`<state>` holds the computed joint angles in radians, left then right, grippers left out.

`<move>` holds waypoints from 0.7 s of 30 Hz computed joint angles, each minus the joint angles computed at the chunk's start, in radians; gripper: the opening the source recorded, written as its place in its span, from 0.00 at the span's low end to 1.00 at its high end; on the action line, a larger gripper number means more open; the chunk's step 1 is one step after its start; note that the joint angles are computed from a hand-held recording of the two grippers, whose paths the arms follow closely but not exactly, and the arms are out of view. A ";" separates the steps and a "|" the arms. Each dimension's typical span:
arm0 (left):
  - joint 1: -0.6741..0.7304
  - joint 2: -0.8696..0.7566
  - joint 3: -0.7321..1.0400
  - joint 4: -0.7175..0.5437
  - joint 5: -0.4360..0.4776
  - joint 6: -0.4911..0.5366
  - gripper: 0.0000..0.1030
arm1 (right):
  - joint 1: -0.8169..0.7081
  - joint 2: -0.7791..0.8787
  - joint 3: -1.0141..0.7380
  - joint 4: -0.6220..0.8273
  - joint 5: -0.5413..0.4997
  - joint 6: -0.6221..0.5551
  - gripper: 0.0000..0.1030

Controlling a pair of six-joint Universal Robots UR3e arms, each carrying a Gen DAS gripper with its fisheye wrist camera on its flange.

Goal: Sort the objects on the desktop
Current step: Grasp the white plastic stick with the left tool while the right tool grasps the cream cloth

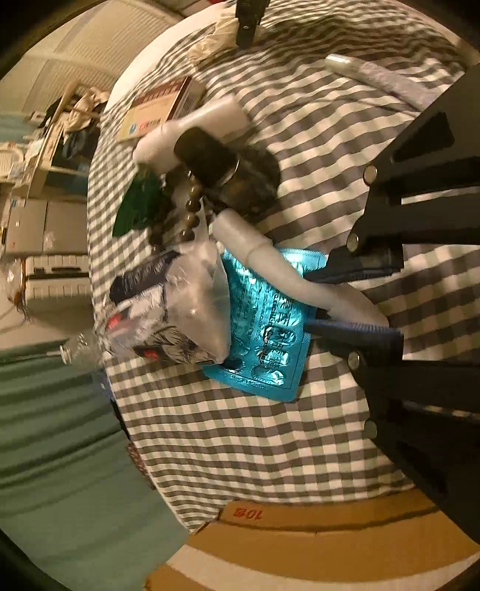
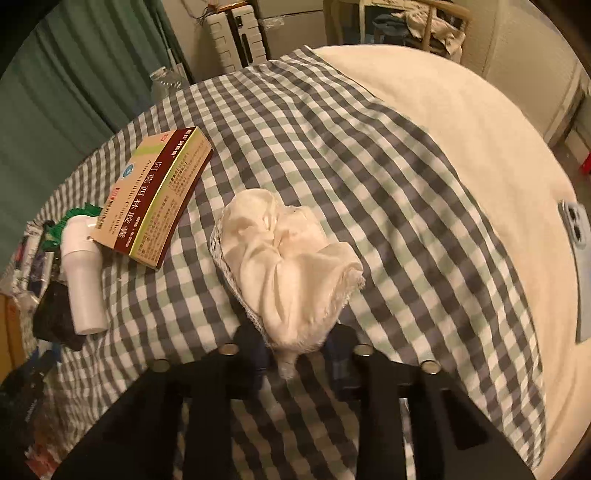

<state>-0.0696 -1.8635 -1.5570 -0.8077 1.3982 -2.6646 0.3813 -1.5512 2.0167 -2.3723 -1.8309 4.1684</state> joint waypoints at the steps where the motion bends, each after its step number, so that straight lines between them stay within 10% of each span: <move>1: 0.007 0.016 -0.009 -0.012 -0.009 0.010 0.15 | 0.003 -0.020 0.017 -0.003 0.005 0.009 0.16; 11: 0.100 0.139 -0.004 -0.206 -0.064 -0.008 0.15 | 0.109 -0.186 0.083 0.054 0.014 0.115 0.12; 21: 0.199 0.332 0.023 -0.374 -0.167 0.043 0.15 | 0.274 -0.153 -0.201 0.310 -0.103 0.204 0.12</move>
<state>0.1291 -1.5314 -1.5338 -1.1816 1.2314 -2.6212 0.6558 -1.7042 1.8155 -2.0622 -1.9336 4.3722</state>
